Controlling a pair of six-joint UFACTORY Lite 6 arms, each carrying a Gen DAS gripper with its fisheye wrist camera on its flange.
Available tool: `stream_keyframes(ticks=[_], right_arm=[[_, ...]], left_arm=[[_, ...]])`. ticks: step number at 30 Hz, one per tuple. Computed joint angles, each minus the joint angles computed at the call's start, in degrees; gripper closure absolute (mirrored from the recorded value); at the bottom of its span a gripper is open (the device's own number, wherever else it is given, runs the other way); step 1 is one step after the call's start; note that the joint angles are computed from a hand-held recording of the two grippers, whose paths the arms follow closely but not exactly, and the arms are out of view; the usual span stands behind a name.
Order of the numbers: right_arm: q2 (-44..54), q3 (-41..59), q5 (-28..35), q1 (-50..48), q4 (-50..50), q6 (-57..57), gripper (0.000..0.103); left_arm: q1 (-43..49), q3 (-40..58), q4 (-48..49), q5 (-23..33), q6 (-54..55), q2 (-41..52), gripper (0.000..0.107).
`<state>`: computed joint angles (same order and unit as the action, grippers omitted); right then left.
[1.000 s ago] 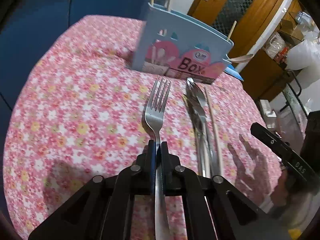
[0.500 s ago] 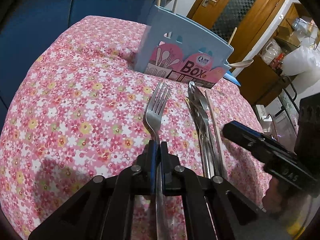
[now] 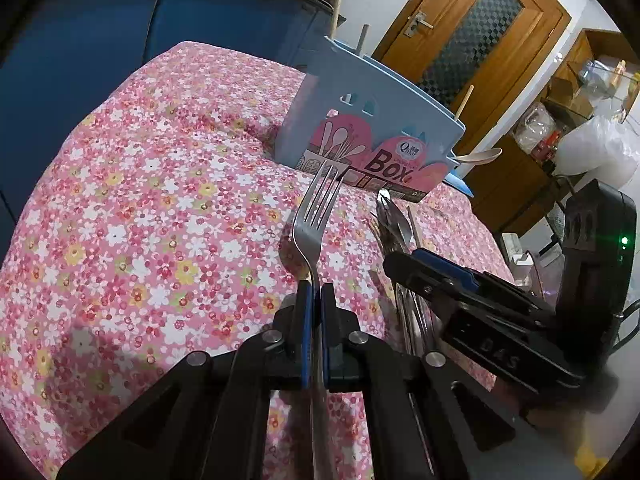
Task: Organize utensils
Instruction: 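Grasp a metal fork with the left tool while the right tool grasps another metal fork, then lift the forks over the blue box and release them in with both tools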
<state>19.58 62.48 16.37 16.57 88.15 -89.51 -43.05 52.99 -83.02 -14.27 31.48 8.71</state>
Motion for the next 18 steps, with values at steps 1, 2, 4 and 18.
stream_keyframes(ticks=[1, 2, 4, 18], right_arm=[[0.26, 0.25, -1.36, 0.68, 1.11, -1.16, 0.065], [0.49, 0.46, -2.31, 1.13, 1.64, -1.74, 0.065], [1.11, 1.23, -3.59, 1.71, 1.73, -1.49, 0.074], [2.94, 3.59, 2.36, -1.76, -2.53, 5.05, 0.096]], left_arm=[[0.16, -0.21, 1.64, 0.19, -1.76, 0.0, 0.105], [0.18, -0.26, 2.65, 0.23, -2.94, 0.12, 0.105], [0.32, -0.33, 4.79, 0.42, -5.32, 0.48, 0.105], [3.4, 2.2, 10.96, 4.41, -11.52, 3.08, 0.107]])
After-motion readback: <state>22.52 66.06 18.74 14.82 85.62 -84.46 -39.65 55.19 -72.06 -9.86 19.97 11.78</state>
